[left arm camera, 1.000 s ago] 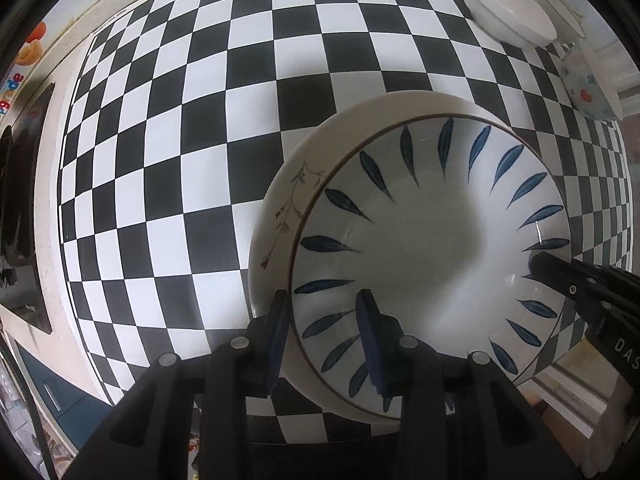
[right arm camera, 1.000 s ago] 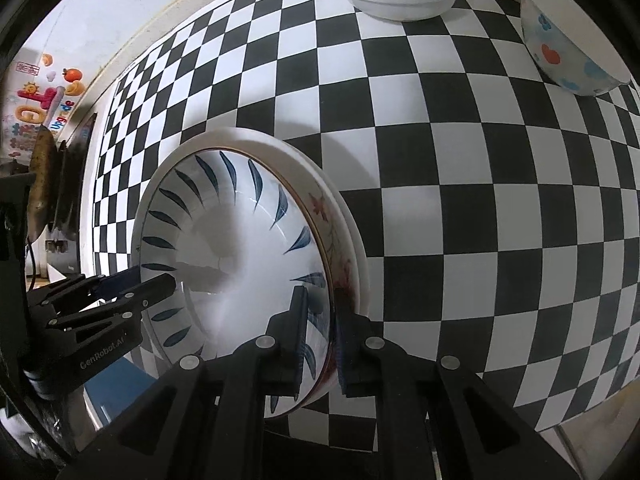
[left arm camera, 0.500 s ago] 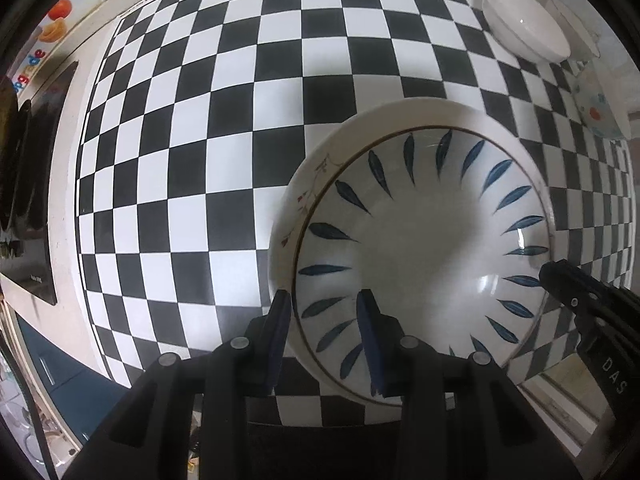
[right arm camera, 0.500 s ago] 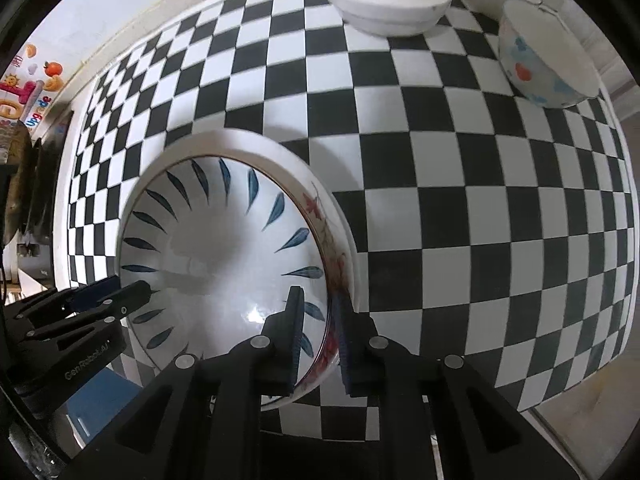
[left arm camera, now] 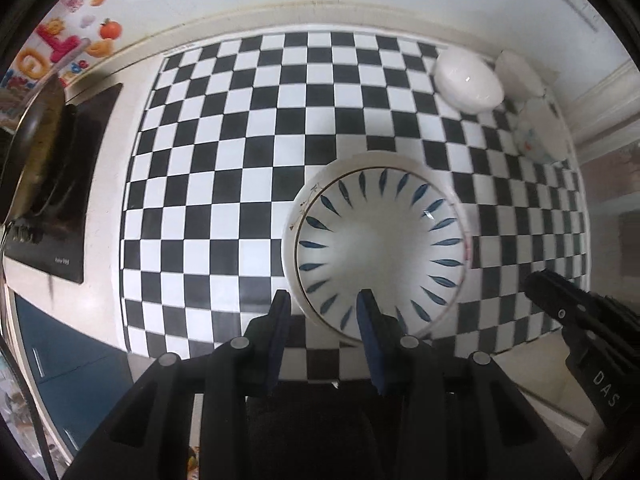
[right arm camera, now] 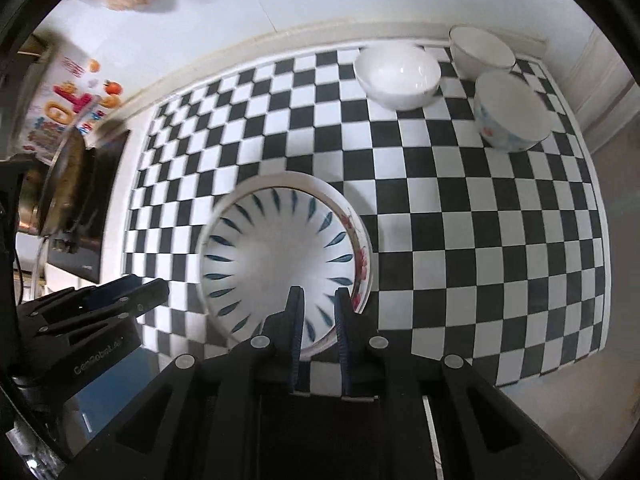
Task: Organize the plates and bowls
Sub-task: 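Open the right gripper and lift away from the stack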
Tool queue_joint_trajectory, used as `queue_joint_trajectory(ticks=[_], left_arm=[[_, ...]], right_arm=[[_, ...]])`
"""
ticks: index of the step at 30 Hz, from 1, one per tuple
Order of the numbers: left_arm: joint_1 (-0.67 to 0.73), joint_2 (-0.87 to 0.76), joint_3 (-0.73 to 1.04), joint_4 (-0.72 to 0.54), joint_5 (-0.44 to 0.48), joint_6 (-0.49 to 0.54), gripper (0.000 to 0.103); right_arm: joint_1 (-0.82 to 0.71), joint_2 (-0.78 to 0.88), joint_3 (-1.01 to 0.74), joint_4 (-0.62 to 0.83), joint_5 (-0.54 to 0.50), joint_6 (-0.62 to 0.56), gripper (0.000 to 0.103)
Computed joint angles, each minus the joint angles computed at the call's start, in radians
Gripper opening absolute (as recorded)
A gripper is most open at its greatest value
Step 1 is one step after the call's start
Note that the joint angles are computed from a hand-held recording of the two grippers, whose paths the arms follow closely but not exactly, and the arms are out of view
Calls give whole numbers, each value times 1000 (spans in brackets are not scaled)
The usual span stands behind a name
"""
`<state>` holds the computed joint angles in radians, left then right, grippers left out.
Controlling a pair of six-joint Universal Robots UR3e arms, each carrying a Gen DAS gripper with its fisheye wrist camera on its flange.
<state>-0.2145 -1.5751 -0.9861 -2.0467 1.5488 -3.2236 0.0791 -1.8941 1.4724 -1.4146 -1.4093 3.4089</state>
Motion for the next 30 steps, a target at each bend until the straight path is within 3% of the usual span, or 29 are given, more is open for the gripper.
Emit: queue_joint_trajectory(ticks=[12, 17, 23, 24, 26, 27, 28, 30], left_arm=[[1, 15, 296, -223, -4, -16, 32], [-3, 15, 395, -274, 5, -2, 32], [73, 58, 379, -284, -62, 106, 35], [94, 74, 350, -263, -78, 124, 36], [127, 93, 310, -225, -106, 150, 37], [133, 105, 264, -168, -107, 155, 38], [132, 100, 260, -152, -108, 157, 38], [152, 78, 244, -109, -150, 175, 38]], right_arm=[[70, -59, -301, 261, -40, -25, 17], [131, -25, -440, 336, -72, 39, 17], [207, 31, -537, 372, -128, 162, 18], [193, 21, -528, 369, -111, 175, 21], [175, 8, -505, 364, -98, 197, 48], [167, 1, -488, 355, -90, 201, 69], [136, -33, -441, 325, -60, 196, 74], [80, -89, -372, 282, -14, 188, 74]])
